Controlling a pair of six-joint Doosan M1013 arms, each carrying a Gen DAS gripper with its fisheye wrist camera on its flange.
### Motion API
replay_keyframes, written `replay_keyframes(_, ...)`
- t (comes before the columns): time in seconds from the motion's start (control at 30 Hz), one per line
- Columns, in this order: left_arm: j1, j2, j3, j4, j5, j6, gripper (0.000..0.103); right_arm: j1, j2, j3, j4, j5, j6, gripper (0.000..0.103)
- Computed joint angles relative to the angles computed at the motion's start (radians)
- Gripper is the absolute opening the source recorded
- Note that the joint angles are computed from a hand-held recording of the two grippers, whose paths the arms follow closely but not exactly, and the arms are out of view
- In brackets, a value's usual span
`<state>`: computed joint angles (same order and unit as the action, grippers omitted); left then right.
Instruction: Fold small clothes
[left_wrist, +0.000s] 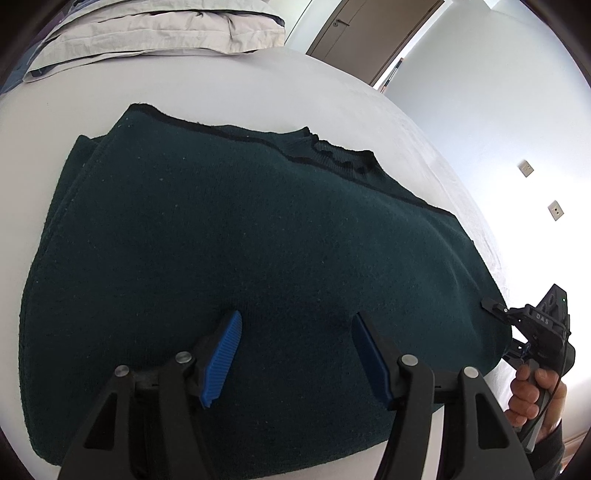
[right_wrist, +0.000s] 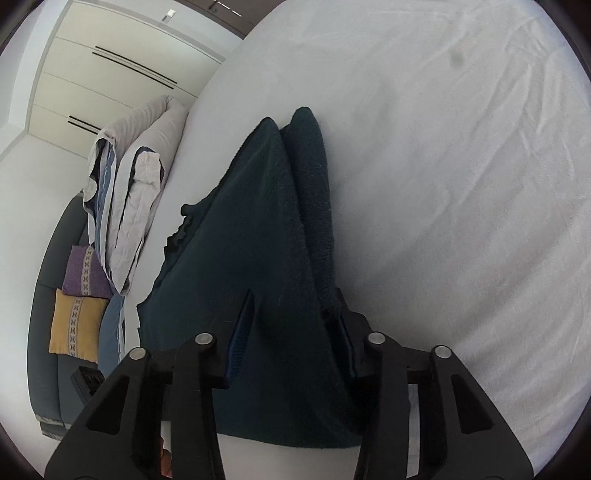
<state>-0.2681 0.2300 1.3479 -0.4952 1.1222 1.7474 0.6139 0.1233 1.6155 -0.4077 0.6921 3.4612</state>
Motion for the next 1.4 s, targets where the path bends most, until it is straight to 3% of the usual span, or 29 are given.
replay_keyframes(0.2, -0.007, -0.001, -0.003, 0.017, 0.003, -0.002, 0.064, 0.012, 0.002, 0.005, -0.054, -0.009, 0.073, 0.019)
replay_keyframes(0.3, -0.010, 0.013, -0.016, 0.009, 0.008, -0.017, 0.064, 0.019, 0.022, -0.037, -0.039, 0.068, 0.012, 0.017)
replay_keyframes(0.4, -0.002, 0.020, -0.025, -0.015, 0.022, -0.027, 0.064, 0.029, 0.078, -0.158, -0.017, 0.241, -0.154, 0.016)
replay_keyframes(0.5, 0.011, 0.026, -0.028, -0.055, 0.033, -0.033, 0.064, 0.040, 0.137, -0.285, -0.020, 0.360, -0.293, 0.016)
replay_keyframes(0.6, 0.043, 0.030, -0.027, -0.133, 0.050, -0.056, 0.057, 0.054, 0.212, -0.432, -0.020, 0.450, -0.443, 0.015)
replay_keyframes(0.77, 0.101, 0.035, -0.021, -0.265, 0.071, -0.087, 0.051, 0.086, 0.378, -0.713, 0.051, 0.527, -0.723, 0.016)
replay_keyframes(0.87, 0.121, 0.039, -0.025, -0.307, 0.082, -0.088, 0.057, 0.099, 0.498, -0.888, 0.128, 0.586, -0.878, 0.016)
replay_keyframes(0.93, 0.130, 0.047, -0.030, -0.335, 0.097, -0.093, 0.062, 0.097, 0.544, -0.940, 0.185, 0.606, -0.925, 0.016)
replay_keyframes(1.0, 0.137, 0.053, -0.034, -0.351, 0.108, -0.099, 0.065, 0.097, 0.553, -0.933, 0.201, 0.597, -0.913, 0.019)
replay_keyframes(1.07, 0.137, 0.057, -0.038, -0.361, 0.112, -0.104, 0.069, 0.100, 0.529, -0.885, 0.195, 0.536, -0.891, 0.022)
replay_keyframes(1.13, 0.130, 0.067, -0.052, -0.360, 0.119, -0.111, 0.072, 0.104, 0.507, -0.853, 0.203, 0.496, -0.906, 0.037)
replay_keyframes(1.17, 0.124, 0.072, -0.062, -0.356, 0.127, -0.114, 0.072, 0.109, 0.495, -0.840, 0.205, 0.481, -0.919, 0.055)
replay_keyframes(1.2, 0.118, 0.078, -0.070, -0.355, 0.133, -0.114, 0.072, 0.117, 0.483, -0.825, 0.188, 0.469, -0.923, 0.062)
replay_keyframes(1.4, 0.080, 0.106, -0.120, -0.301, 0.195, -0.121, 0.077, 0.171, 0.382, -0.678, 0.108, 0.384, -0.881, 0.062)
